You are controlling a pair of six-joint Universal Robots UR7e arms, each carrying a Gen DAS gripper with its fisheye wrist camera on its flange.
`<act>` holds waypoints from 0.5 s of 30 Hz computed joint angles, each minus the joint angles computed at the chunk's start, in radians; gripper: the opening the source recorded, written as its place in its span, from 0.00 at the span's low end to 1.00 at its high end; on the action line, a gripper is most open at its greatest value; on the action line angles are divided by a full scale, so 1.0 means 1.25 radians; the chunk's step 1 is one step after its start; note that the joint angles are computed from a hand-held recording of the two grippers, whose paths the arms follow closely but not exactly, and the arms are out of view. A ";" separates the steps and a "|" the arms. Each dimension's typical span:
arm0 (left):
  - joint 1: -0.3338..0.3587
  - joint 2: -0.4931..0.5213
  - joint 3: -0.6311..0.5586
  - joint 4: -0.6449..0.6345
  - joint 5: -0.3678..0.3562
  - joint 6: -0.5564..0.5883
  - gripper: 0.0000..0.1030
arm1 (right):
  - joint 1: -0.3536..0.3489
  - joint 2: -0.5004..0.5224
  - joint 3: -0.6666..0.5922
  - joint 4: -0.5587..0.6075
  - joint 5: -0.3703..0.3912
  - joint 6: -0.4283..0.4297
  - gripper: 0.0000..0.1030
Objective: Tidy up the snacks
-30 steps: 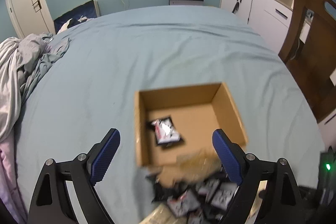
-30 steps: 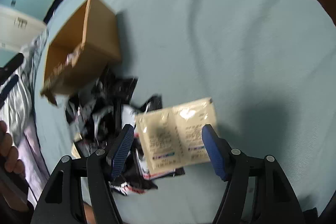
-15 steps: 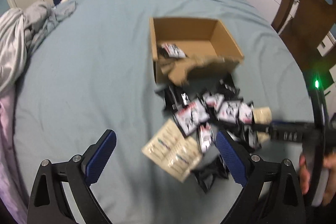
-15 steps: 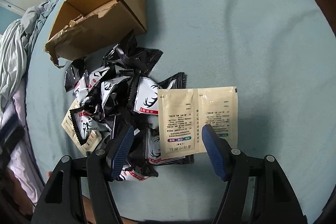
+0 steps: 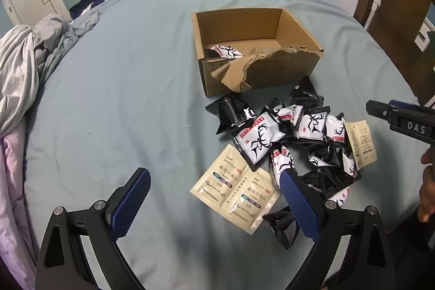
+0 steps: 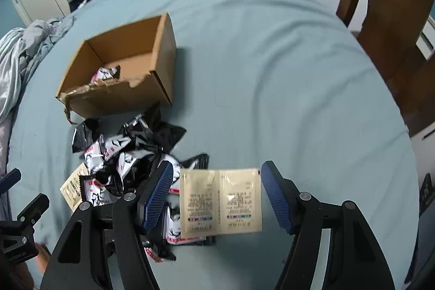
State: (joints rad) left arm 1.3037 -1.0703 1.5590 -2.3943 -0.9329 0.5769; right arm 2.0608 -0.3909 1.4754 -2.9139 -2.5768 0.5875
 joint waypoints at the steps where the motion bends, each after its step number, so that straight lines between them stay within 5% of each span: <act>1: 0.000 0.001 0.002 -0.005 0.006 0.004 0.94 | 0.001 -0.003 0.004 0.007 0.001 0.004 0.65; 6: 0.002 0.006 -0.002 -0.007 0.014 0.002 0.94 | -0.002 -0.038 0.017 0.192 -0.019 0.180 0.65; 9: 0.003 0.009 -0.004 -0.012 0.020 0.001 0.94 | -0.013 -0.057 0.048 0.134 0.032 0.175 0.65; 15: 0.009 0.018 -0.008 -0.012 0.037 -0.002 0.94 | -0.059 -0.082 0.065 0.181 0.175 0.216 0.65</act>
State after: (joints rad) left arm 1.3153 -1.0472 1.5485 -2.4093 -0.8872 0.5744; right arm 1.9874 -0.4938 1.5569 -2.6880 -2.3577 0.8570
